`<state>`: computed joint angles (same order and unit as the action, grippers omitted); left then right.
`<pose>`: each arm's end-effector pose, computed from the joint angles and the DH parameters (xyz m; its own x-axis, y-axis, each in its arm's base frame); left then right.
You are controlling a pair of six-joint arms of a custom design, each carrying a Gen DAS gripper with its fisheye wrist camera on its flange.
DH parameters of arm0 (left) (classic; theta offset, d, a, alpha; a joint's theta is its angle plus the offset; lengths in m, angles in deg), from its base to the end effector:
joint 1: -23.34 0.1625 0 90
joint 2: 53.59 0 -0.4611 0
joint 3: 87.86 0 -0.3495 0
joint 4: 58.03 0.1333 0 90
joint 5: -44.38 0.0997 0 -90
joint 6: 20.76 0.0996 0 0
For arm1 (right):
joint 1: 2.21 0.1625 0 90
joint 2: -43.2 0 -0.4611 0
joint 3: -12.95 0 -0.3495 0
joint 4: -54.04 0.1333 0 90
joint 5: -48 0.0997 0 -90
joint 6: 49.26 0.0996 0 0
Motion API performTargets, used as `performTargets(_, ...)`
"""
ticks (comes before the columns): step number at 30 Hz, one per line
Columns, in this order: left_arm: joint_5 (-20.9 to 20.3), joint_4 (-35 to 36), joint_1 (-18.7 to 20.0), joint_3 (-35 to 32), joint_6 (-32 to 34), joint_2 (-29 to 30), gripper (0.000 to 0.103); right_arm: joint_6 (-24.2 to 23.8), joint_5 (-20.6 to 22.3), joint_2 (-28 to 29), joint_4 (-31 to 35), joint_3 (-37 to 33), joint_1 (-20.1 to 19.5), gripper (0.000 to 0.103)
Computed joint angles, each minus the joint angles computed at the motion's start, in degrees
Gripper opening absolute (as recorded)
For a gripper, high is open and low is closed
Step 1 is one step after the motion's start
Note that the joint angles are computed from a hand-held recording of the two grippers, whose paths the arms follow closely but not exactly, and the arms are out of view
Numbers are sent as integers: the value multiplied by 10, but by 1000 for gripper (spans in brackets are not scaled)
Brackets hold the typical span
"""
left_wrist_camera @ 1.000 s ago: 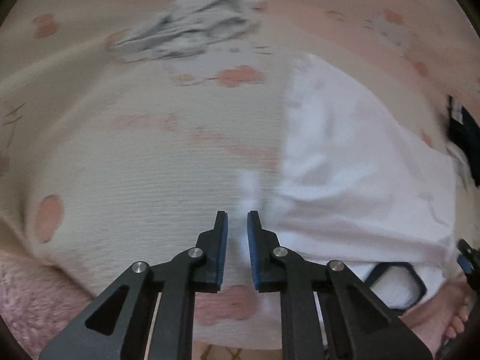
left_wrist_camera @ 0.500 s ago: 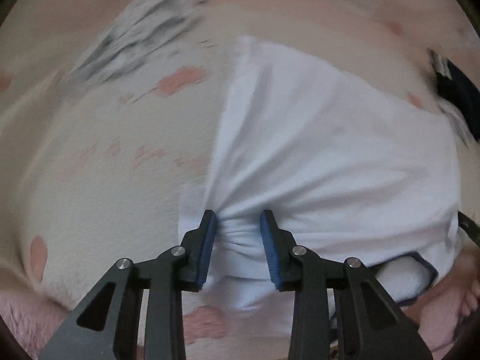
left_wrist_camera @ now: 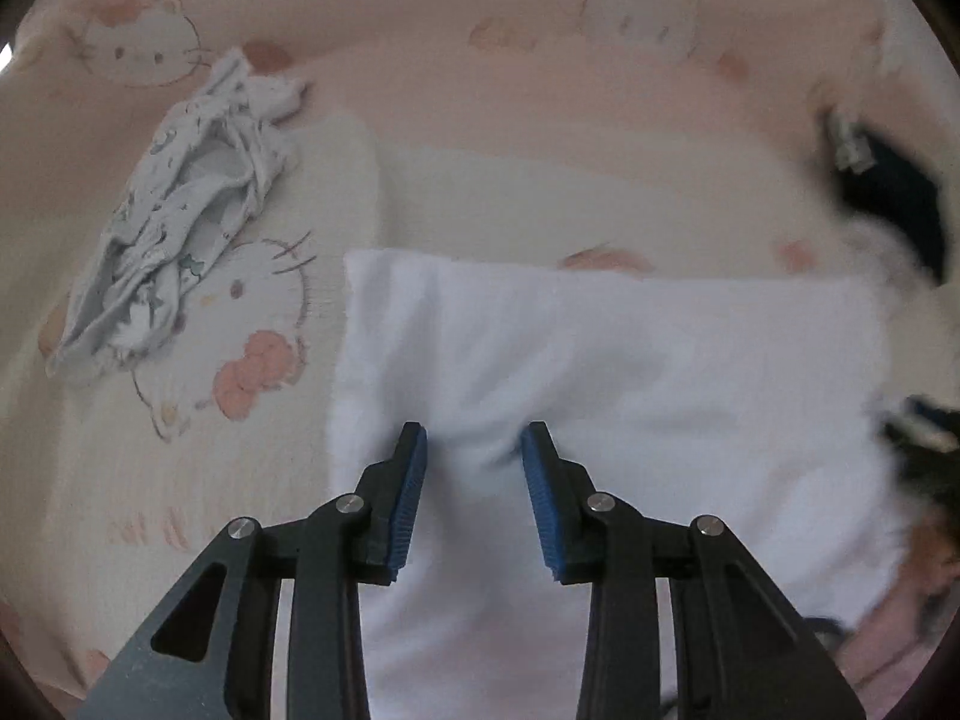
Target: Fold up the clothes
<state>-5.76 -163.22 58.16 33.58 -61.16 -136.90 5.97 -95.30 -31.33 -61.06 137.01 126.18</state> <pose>-0.2081 -0.3849 0.2954 -0.6676 0.2477 -0.7021 0.4246 0.9013 -0.0857 0.3002 -0.2929 0.2456 -0.6142 0.2263 0.7560 -0.1068 0.9253 -0.3638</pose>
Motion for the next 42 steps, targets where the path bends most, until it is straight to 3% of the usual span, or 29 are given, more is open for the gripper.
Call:
performTargets(4,-8,-99,29,2,50,-18,35,-3,-11,-23,-26,3,-5,73)
performTargets(7,-15,-148,41,-5,111,2,37,-114,-16,-9,-159,7,-18,73)
performTargets(9,-4,-140,57,-10,124,22,37,-193,-17,15,-232,2,-34,73)
performTargets(12,4,-173,78,-5,142,33,37,-256,-13,45,-268,1,-78,70)
performTargets(14,20,-187,84,-10,124,37,37,-275,-17,42,-332,16,-91,71)
performTargets(15,41,-191,88,-13,114,44,37,-273,-19,38,-339,18,-95,71)
performTargets(17,33,-224,108,-14,125,53,46,-265,-22,31,-346,20,-103,72)
performTargets(20,40,-224,112,-27,126,67,47,-284,-39,39,-357,20,-104,75)
performTargets(23,53,-175,89,-33,92,57,47,-274,-33,31,-354,22,-103,74)
performTargets(27,61,-101,47,-37,25,23,47,-193,-19,-5,-281,15,-63,70)
performTargets(31,0,-23,-12,-21,-72,-38,47,-107,2,-26,-194,18,8,71)
performTargets(36,-95,58,-82,40,-227,-126,47,-47,49,-26,-87,22,66,70)
performTargets(39,-137,106,-93,54,-304,-165,47,12,82,-43,-41,35,60,70)
performTargets(42,-159,102,-115,83,-400,-252,47,50,104,-74,-51,53,67,71)
